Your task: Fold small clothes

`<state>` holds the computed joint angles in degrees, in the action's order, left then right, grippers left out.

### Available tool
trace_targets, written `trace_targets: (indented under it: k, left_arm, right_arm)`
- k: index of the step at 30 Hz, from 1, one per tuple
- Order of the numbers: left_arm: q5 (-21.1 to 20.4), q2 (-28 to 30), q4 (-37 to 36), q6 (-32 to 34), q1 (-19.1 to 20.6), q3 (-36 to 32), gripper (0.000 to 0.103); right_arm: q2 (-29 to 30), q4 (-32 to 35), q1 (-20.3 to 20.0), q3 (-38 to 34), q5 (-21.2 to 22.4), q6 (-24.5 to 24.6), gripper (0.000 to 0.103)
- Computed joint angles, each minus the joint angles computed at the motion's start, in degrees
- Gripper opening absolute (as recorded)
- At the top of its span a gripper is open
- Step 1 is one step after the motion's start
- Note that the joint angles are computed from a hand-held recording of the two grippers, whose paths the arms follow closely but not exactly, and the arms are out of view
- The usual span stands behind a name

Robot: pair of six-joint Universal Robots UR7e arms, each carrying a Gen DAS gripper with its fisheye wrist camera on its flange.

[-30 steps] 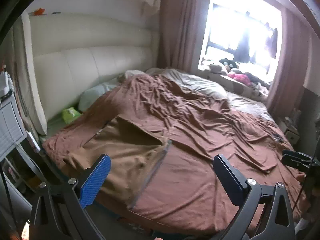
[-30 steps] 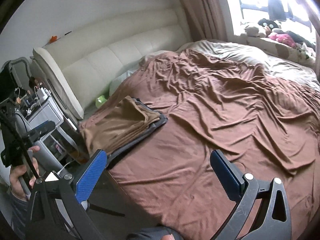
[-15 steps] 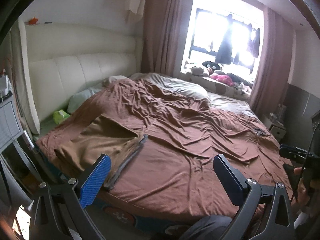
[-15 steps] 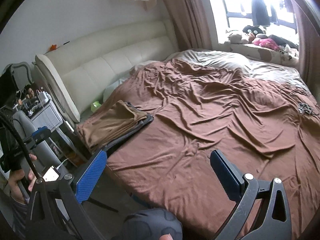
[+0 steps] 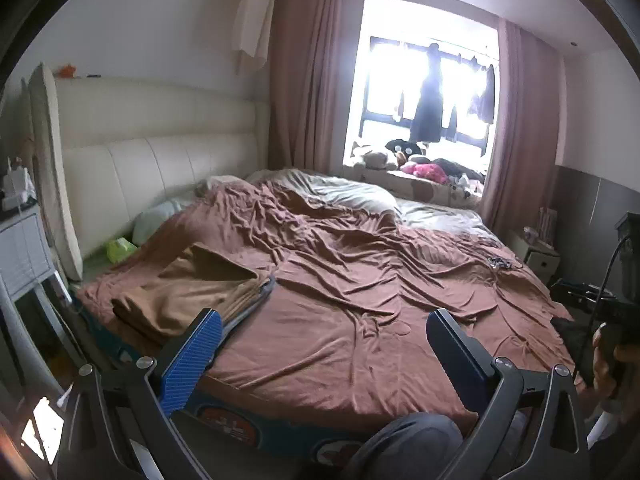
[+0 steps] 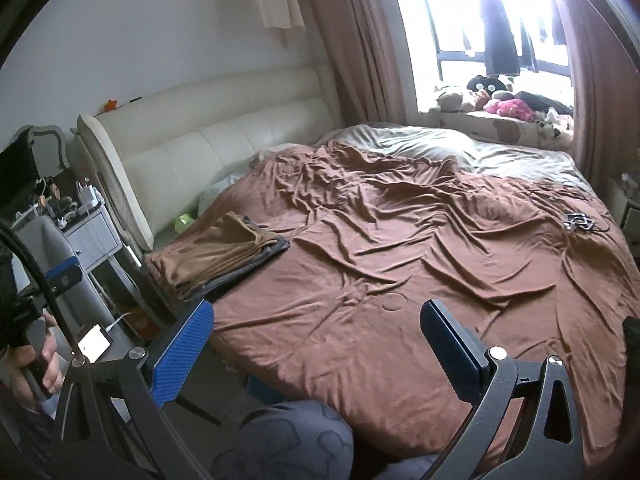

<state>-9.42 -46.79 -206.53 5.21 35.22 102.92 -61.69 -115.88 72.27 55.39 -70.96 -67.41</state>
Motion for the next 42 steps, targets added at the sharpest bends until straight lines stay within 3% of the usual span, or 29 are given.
trace_targets:
  k: [7,15,20,24,27,30,34,38,42]
  left_arm:
    - [1.0,2.6,-8.4,4.4,-2.6,1.2,0.103]
    - [2.7,6.2,-12.9,6.5,-4.2,2.1,0.103]
    - [3.2,7.2,-11.9,2.2,-4.4,3.7,0.103]
    - [2.6,6.0,-4.1,-8.8,-3.7,6.9,0.103]
    - [2.6,6.3,-1.8,-12.3,-3.2,7.9,0.103]
    - [3.4,8.4,-4.8,-9.5,-2.6,6.7,0.103]
    - [1.8,9.2,-3.7,-11.2,-1.5,6.5,0.103]
    - [2.3,11.3,-10.2,-4.1,-1.1,4.5,0.103]
    - [1.9,11.6,-12.3,-2.8,-0.6,4.4,0.103]
  right_arm:
    - [-4.4,-4.8,-2.6,7.0,2.4,-1.4,0.103]
    - [-7.6,-11.3,-5.9,14.6,4.2,-1.3,0.103]
    - [-9.3,-14.7,-7.4,19.0,4.4,-2.1,0.103]
    - [-10.0,-17.1,-7.5,21.5,2.9,-3.4,0.103]
    - [-10.1,-18.4,-7.3,22.5,1.9,-4.3,0.103]
    - [-10.1,-20.7,-7.4,23.6,2.7,-4.9,0.103]
    - [-9.8,-22.2,-7.9,24.7,2.9,-5.3,0.103]
    - [-9.3,-24.2,-7.9,25.5,1.4,-6.2,0.103]
    - [-8.8,-23.6,-7.6,24.8,0.3,-5.3,0.103]
